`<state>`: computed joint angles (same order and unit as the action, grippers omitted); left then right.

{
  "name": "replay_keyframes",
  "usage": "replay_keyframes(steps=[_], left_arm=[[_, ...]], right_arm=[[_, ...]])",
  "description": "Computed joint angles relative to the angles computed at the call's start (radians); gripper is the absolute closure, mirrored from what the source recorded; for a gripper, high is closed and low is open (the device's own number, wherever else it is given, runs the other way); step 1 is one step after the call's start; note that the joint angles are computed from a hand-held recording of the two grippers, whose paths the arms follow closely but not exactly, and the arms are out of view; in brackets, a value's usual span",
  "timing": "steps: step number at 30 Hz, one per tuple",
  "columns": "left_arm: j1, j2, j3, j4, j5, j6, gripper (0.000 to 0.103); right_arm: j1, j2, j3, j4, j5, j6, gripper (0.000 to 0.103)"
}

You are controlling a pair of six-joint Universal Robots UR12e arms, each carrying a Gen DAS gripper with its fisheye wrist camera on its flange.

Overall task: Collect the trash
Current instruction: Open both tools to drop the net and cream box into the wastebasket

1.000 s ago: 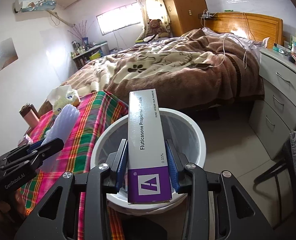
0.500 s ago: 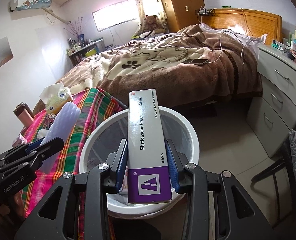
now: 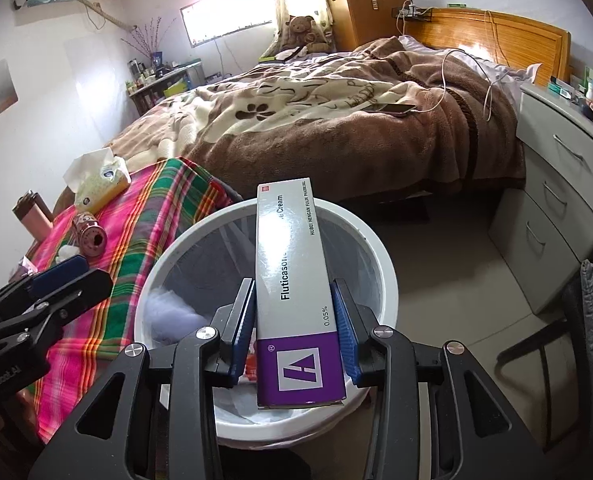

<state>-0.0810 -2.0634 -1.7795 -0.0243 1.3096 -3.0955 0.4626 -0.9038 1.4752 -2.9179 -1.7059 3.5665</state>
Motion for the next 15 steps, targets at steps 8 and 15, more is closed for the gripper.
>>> replay_keyframes(steps=[8, 15], left_arm=[[0.008, 0.008, -0.010, 0.000, 0.000, -0.005, 0.045], [0.018, 0.022, -0.027, 0.010, -0.001, -0.010, 0.045]], right_arm=[[0.000, -0.003, 0.006, -0.025, 0.008, 0.001, 0.042], [0.005, -0.005, 0.004, -0.036, 0.006, 0.004, 0.042]])
